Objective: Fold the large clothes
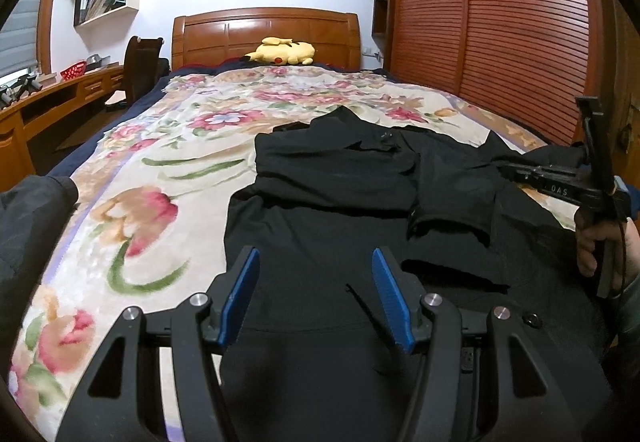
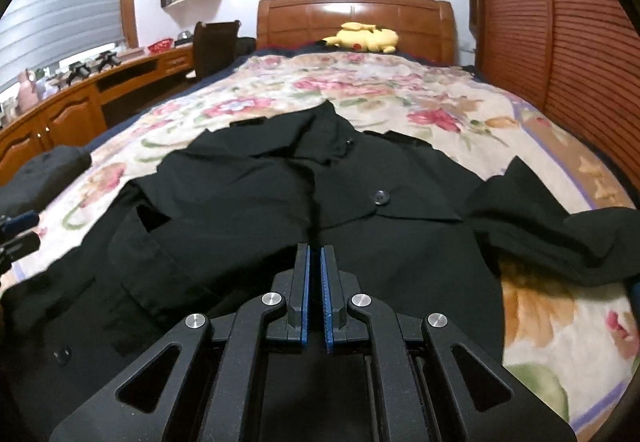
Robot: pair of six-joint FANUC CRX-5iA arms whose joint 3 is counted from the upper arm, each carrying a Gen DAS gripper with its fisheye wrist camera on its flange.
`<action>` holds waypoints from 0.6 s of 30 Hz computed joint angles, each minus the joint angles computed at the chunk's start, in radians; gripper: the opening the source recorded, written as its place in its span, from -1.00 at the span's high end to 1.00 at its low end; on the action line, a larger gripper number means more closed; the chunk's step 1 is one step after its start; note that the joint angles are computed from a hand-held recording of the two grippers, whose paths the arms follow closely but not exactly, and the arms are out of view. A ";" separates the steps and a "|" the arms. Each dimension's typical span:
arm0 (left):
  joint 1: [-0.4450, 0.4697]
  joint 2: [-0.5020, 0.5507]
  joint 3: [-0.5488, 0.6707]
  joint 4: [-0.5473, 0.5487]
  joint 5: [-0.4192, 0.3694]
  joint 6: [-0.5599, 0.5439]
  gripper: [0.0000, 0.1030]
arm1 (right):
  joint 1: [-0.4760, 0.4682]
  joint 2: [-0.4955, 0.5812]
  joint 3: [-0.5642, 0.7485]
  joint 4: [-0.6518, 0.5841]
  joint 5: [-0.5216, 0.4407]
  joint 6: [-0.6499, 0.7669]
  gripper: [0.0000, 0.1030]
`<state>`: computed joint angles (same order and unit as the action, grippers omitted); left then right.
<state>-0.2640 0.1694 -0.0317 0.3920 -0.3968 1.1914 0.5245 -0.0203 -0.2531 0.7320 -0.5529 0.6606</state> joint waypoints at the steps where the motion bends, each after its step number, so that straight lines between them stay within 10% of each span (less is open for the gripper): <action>1: -0.002 0.003 0.005 -0.014 -0.003 0.012 -0.12 | 0.003 -0.006 -0.011 0.023 -0.002 -0.020 0.89; 6: -0.005 0.010 0.021 -0.061 -0.016 0.055 -0.12 | 0.006 -0.040 -0.052 0.079 0.040 -0.080 0.25; 18: -0.010 0.015 0.032 -0.100 -0.029 0.087 -0.12 | 0.128 0.012 0.037 -0.132 0.002 0.208 0.18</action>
